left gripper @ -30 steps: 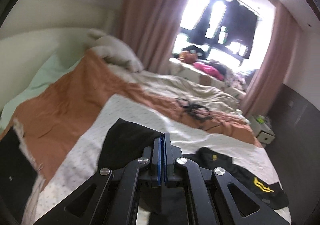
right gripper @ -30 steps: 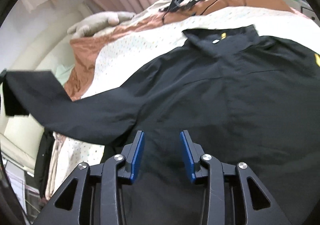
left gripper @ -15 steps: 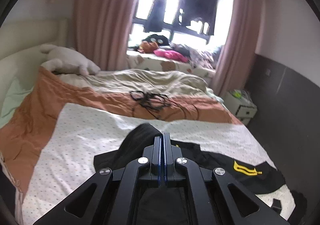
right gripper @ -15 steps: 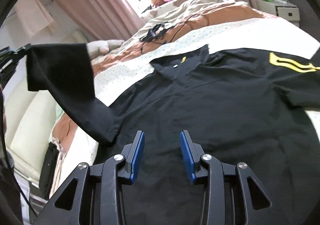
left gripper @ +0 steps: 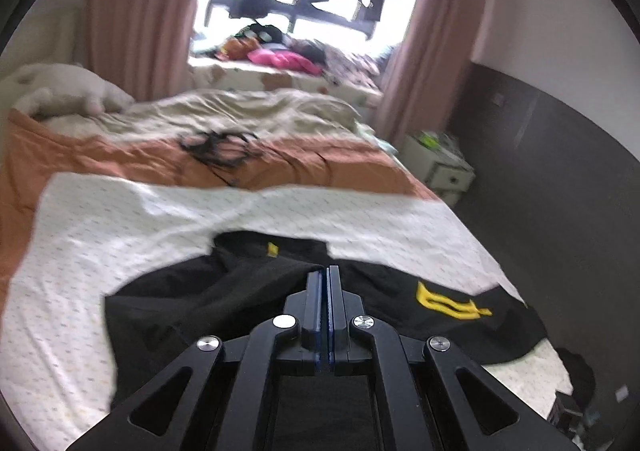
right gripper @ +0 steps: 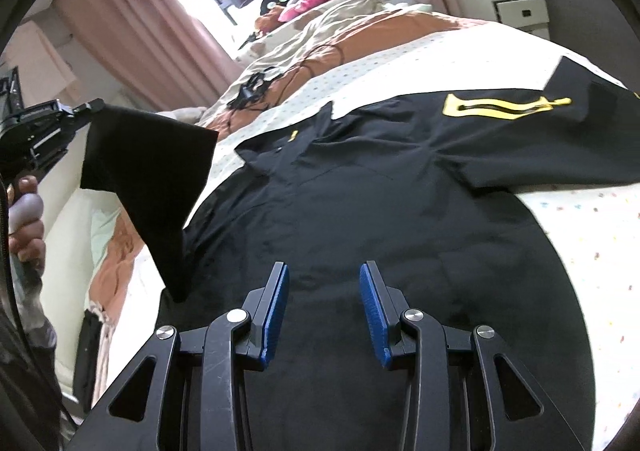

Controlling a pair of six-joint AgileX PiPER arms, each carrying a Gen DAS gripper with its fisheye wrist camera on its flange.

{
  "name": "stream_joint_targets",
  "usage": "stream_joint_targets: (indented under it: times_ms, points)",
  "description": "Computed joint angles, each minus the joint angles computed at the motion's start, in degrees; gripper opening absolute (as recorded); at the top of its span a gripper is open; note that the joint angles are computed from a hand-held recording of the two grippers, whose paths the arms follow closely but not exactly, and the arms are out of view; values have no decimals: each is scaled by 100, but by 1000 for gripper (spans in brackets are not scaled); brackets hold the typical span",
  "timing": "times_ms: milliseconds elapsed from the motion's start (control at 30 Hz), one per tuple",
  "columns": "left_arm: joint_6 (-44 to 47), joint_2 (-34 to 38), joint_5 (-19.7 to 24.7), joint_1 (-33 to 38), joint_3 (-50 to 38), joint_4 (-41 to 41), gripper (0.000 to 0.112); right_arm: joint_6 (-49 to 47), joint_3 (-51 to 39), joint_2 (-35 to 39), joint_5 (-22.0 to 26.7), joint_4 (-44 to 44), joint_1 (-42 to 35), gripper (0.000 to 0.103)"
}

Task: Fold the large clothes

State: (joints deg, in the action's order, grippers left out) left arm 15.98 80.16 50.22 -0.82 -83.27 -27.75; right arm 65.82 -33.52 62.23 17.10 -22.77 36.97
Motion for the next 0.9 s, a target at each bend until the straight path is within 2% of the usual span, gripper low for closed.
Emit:
stream_joint_targets:
  times_ms: [33,100,167,233,400,567,633,700,800,900]
  points:
    - [-42,73,90,-123,28,58,5,-130,56,-52,-6,113,-81,38]
    - [95,206,360,-233,100,-29,26,-306,155,-152,18,275,-186,38]
    - [306,156,425,-278,469,-183,73,-723,241,-159,-31,679,-339,38]
    - [727,-96,321,-131,1020,-499,85,-1031,264,-121,-47,1012,-411,38]
    - [1382,-367,617,636,1692,-729,87,-1026,238,92,-159,1069,-348,44]
    - [1982,-505,769,1756,2071,-804,87,-74,-133,534,-153,151,134,44]
    - [2350,-503,912,2419,2170,-906,87,96,-393,824,-111,-68,299,56]
    - [2685,-478,977,2929,2229,-971,86,304,-709,1148,-27,-299,489,62]
    - [3150,-339,1061,3598,2231,-1021,86,231,-1285,1723,83,-385,700,62]
    - [3513,-134,1026,4069,2233,-1009,80,214,-1882,2337,327,-566,913,65]
